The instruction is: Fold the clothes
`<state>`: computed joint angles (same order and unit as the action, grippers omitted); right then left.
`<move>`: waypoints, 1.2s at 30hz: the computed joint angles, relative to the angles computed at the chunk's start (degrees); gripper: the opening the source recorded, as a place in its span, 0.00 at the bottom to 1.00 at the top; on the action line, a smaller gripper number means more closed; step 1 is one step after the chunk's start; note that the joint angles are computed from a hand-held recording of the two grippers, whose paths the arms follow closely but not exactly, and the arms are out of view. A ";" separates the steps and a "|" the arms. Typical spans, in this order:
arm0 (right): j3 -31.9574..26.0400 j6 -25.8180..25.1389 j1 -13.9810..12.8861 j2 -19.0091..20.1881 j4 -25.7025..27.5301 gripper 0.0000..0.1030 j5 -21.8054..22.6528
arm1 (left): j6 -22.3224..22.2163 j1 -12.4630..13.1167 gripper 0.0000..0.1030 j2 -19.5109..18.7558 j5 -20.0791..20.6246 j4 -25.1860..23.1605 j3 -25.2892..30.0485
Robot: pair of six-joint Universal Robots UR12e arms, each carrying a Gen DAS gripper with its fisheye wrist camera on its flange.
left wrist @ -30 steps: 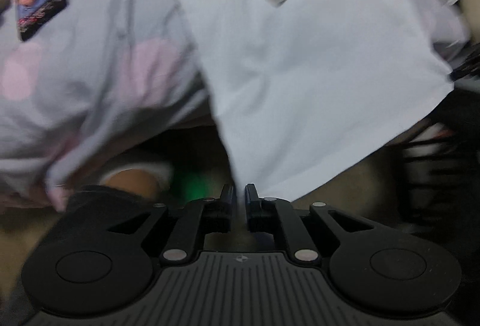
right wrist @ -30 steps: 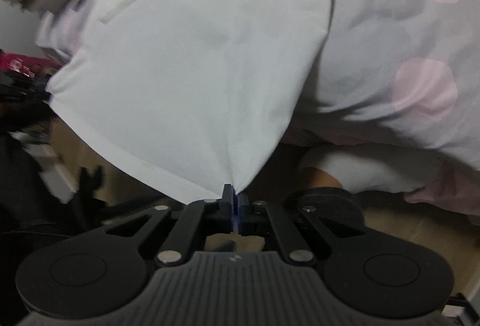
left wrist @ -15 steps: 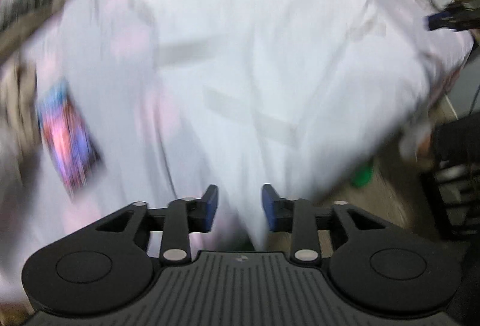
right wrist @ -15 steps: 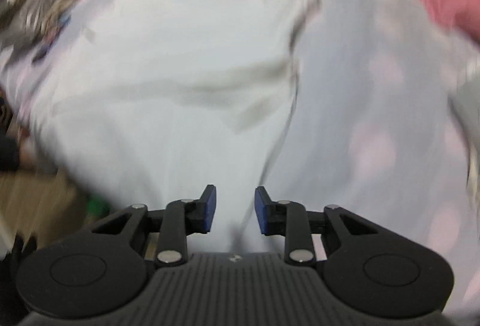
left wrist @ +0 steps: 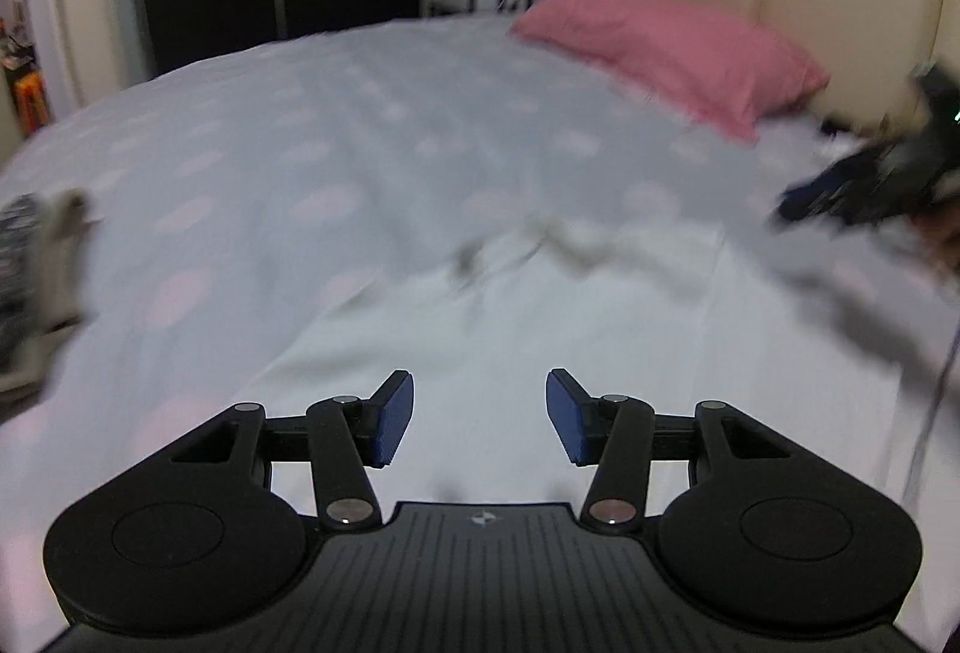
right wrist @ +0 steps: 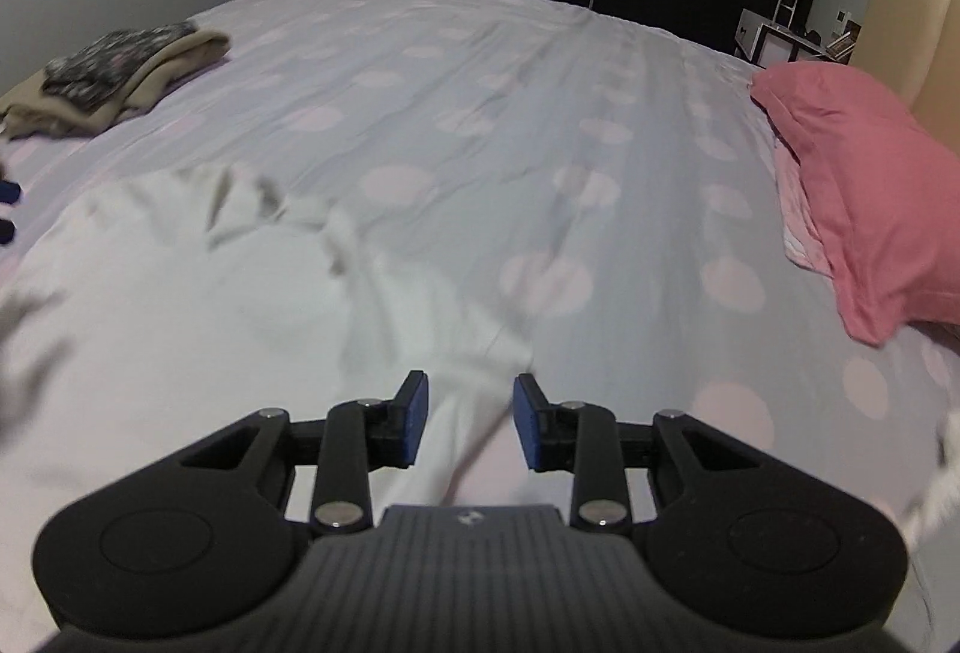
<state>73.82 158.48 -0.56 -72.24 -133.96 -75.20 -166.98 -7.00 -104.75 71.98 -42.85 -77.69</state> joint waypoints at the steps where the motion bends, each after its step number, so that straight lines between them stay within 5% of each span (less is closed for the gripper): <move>1: -0.91 0.93 -0.04 1.11 -0.15 0.34 0.49 | -0.93 -0.41 0.46 -1.43 -1.69 1.06 0.91; 7: -4.18 6.01 -1.01 5.95 -0.95 0.36 6.18 | -2.34 -2.87 0.45 -9.73 -5.72 3.64 7.26; 13: -5.13 7.27 -1.55 8.04 -0.82 0.39 10.31 | 1.21 -3.93 0.45 -14.04 -5.15 -2.95 11.58; 15: -5.23 6.81 -1.73 8.20 0.41 0.38 11.79 | 2.26 -4.15 0.36 -14.20 -4.28 -3.57 11.47; 16: -5.26 6.28 -1.75 8.22 1.01 0.34 12.16 | 2.46 -4.14 0.18 -14.08 -4.23 -3.39 11.11; 17: -5.26 5.62 -1.77 8.23 1.49 0.17 12.53 | 2.21 -3.84 0.02 -13.98 -5.61 -4.47 11.11; 18: -5.12 5.57 -1.87 8.19 1.40 0.07 12.83 | 2.10 -3.56 0.02 -13.88 -6.93 -5.54 11.14; 24: -3.34 9.54 -2.64 7.75 -3.55 0.06 13.68 | 6.85 -2.79 0.01 -12.34 -8.55 -8.54 10.05; 30: -2.38 11.39 -2.39 7.56 -5.85 0.05 11.74 | 3.14 -2.28 0.02 -11.82 -8.30 -9.19 9.39; 36: -2.12 12.33 -0.77 7.95 -7.29 0.08 4.98 | 1.79 -3.01 0.09 -12.03 -5.57 -8.53 10.02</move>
